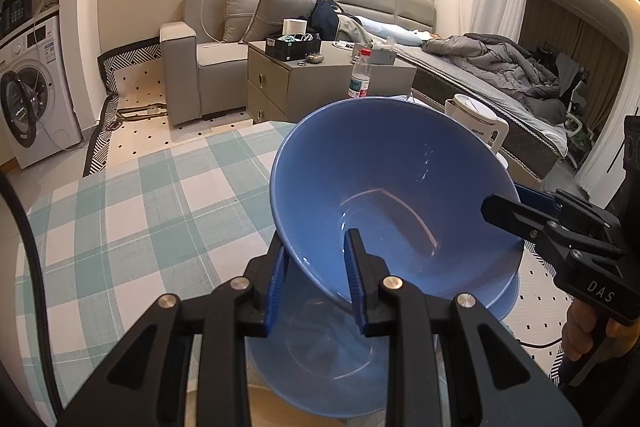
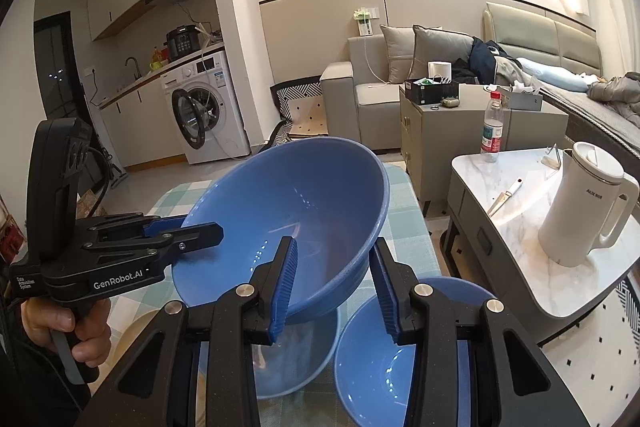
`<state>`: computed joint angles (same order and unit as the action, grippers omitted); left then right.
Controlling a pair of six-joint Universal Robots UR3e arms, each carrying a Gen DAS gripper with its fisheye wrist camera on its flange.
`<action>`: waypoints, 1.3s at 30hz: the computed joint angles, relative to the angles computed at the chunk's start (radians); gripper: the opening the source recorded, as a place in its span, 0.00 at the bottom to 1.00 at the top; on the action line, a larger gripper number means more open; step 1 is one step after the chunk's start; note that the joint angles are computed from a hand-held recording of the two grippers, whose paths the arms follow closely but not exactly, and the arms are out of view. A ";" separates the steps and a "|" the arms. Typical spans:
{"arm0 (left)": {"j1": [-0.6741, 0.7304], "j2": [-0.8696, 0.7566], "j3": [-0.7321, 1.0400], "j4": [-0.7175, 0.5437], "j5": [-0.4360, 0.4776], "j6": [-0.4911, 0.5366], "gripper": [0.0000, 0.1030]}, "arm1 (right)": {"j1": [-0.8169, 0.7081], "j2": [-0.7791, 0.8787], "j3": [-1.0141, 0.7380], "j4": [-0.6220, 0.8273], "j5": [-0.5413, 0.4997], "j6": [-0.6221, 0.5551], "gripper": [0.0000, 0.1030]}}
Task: Organize plates and bowls
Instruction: 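Carry the blue bowl with both grippers over another blue bowl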
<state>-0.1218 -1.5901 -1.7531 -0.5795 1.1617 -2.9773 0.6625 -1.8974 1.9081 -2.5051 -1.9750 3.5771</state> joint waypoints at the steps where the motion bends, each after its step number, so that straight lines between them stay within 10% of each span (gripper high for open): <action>1: 0.003 0.011 -0.013 0.003 0.000 0.003 0.25 | 0.011 0.004 0.001 -0.005 -0.009 0.005 0.38; 39: 0.061 0.246 -0.280 0.020 0.033 0.042 0.26 | 0.198 0.088 0.128 -0.210 -0.108 0.135 0.38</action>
<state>-0.0604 -1.3442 -2.0336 -0.5595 1.1947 -2.9357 0.8606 -1.8098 2.0363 -2.7155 -2.0827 3.7122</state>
